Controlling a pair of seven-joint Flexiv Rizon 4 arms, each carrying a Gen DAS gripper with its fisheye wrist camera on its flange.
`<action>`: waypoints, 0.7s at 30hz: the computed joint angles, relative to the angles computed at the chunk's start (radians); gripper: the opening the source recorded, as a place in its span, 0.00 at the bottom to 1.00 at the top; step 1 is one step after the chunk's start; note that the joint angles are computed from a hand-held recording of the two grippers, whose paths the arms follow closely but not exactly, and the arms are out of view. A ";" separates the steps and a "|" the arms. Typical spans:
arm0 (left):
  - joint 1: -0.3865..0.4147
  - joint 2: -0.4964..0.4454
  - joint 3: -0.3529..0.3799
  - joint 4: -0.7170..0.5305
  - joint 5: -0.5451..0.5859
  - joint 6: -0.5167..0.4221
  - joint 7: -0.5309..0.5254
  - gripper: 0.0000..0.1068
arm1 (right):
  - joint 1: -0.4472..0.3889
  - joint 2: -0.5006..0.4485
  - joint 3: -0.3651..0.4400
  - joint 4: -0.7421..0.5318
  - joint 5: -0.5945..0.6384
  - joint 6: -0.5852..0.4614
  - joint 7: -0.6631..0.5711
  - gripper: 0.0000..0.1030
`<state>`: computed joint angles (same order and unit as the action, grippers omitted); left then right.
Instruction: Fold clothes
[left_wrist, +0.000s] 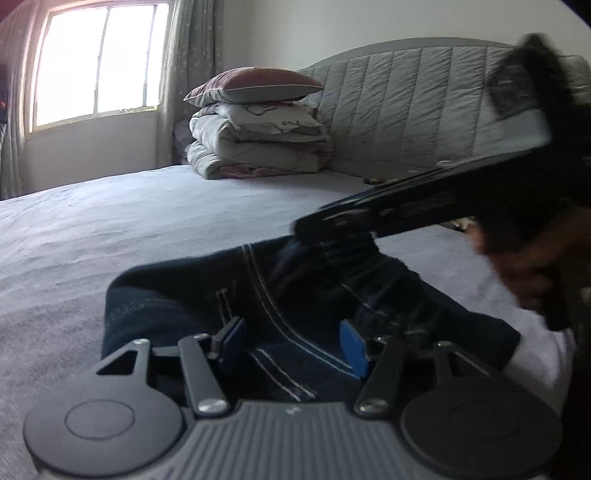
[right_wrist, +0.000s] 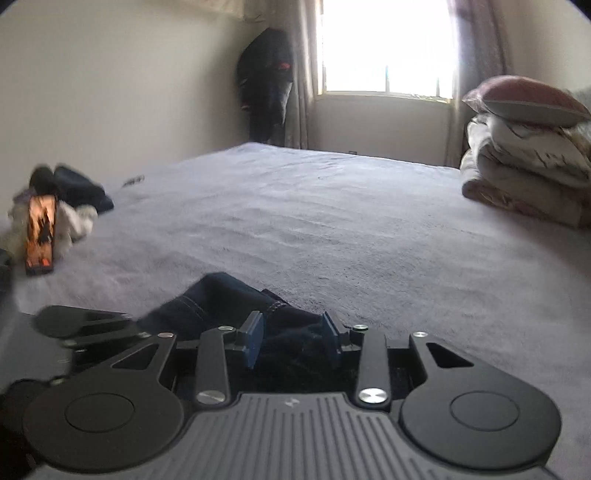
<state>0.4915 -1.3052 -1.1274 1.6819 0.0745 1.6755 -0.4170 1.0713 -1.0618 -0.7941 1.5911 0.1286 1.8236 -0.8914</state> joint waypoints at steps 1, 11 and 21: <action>0.013 -0.007 -0.010 0.008 0.000 -0.012 0.002 0.54 | -0.004 -0.001 0.000 -0.009 -0.014 -0.027 -0.005 0.37; 0.108 0.023 -0.075 0.059 -0.115 -0.179 0.056 0.54 | -0.032 0.061 0.022 -0.012 -0.166 -0.172 0.090 0.46; 0.126 -0.084 -0.112 0.083 -0.129 -0.115 0.191 0.54 | -0.348 0.093 0.479 -0.281 -0.348 -0.199 0.071 0.32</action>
